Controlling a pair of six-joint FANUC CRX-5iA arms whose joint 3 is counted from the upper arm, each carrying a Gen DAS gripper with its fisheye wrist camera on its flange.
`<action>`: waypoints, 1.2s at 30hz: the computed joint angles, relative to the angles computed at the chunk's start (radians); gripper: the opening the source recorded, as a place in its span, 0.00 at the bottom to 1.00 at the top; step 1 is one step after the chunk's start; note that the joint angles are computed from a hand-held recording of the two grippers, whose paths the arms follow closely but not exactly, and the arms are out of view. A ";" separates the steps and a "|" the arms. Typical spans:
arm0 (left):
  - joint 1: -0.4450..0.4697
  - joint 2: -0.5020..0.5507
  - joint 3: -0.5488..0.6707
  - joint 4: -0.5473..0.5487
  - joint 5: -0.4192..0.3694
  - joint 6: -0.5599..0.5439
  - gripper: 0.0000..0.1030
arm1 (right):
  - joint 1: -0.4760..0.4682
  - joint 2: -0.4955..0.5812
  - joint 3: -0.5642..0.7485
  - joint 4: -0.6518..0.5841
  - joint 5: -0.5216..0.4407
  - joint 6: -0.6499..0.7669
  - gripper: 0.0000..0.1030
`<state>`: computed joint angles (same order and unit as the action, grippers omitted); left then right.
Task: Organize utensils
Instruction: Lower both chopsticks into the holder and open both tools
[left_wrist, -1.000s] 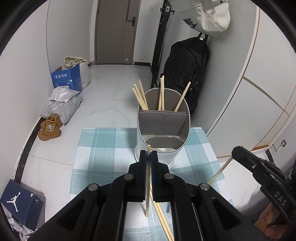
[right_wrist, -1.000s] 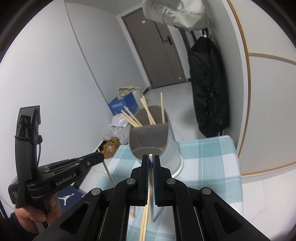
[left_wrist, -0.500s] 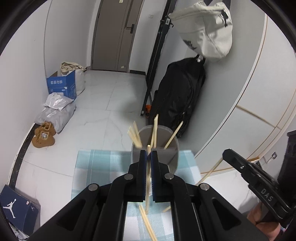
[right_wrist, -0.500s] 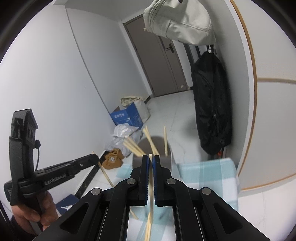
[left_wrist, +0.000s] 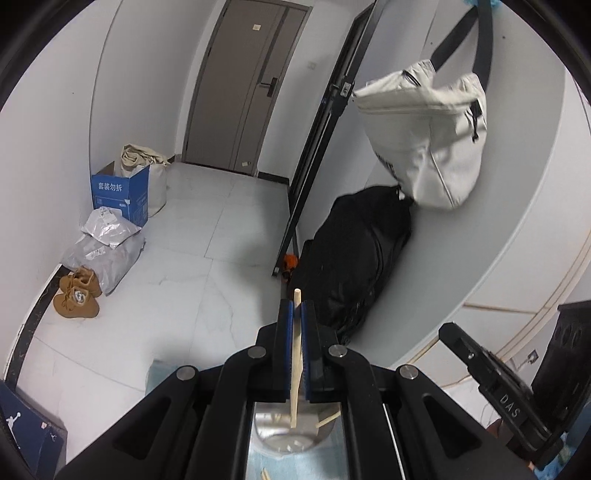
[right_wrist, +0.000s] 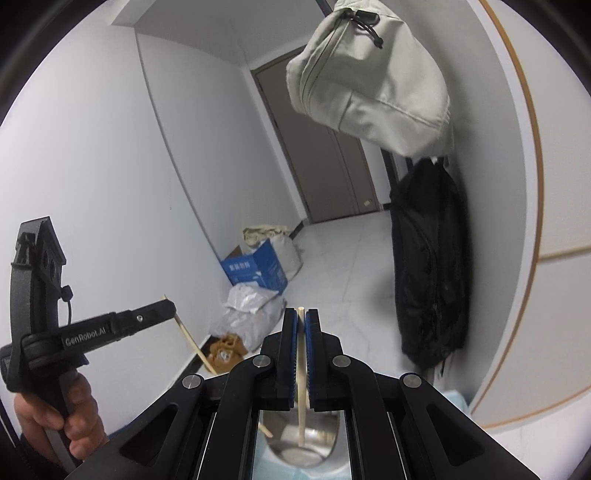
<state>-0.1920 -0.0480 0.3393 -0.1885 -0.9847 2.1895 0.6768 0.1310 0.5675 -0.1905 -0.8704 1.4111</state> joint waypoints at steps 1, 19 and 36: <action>-0.002 0.007 0.008 -0.006 -0.001 -0.001 0.00 | -0.001 0.012 0.016 0.003 0.001 -0.002 0.03; 0.011 0.101 0.048 -0.021 -0.013 -0.052 0.00 | 0.004 0.135 0.132 0.023 -0.019 0.038 0.03; 0.060 0.131 -0.006 0.181 -0.060 -0.281 0.01 | -0.015 0.208 0.196 -0.079 -0.205 0.077 0.06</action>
<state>-0.1320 0.0830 0.3334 -0.0071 -1.0445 1.9087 0.6621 0.3386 0.7638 -0.2693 -1.0751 1.4884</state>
